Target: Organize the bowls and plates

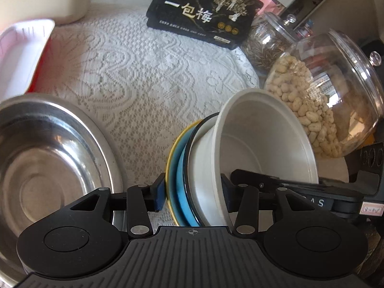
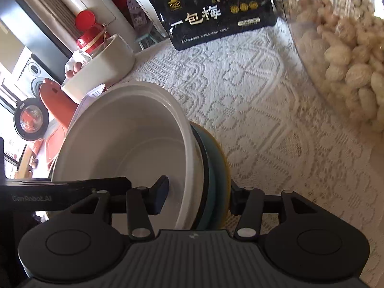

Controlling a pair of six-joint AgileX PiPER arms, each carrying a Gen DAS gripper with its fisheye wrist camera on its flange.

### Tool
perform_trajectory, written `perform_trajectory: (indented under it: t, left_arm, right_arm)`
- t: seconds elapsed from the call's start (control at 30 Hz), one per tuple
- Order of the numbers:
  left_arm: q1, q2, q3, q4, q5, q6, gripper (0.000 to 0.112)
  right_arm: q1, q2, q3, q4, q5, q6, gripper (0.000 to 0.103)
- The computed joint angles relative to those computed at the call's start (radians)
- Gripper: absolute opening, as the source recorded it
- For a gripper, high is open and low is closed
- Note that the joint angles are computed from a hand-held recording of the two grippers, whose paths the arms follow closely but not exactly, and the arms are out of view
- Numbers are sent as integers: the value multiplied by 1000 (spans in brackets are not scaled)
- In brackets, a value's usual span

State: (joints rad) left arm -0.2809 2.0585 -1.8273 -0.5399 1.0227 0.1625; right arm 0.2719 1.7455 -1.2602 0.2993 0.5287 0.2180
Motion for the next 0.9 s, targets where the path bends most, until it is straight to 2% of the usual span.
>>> perform_trajectory:
  t: [0.13, 0.37, 0.53, 0.77, 0.9]
  left_arm:
    - [-17, 10, -27, 42, 17, -36, 47]
    - [-14, -1, -32, 63, 69, -66, 47]
    - [-5, -45, 27, 58, 101, -64, 48]
    - [0, -93, 103, 51, 85, -35, 49]
    - [-30, -91, 85, 100, 66, -51, 49]
  right_arm:
    - [-17, 11, -18, 78, 62, -42, 55]
    - [3, 15, -51, 26, 111, 42, 56]
    - [23, 8, -71, 2, 162, 46, 56]
    - [65, -27, -37, -42, 186, 61, 58]
    - [36, -18, -35, 3, 183, 36, 59]
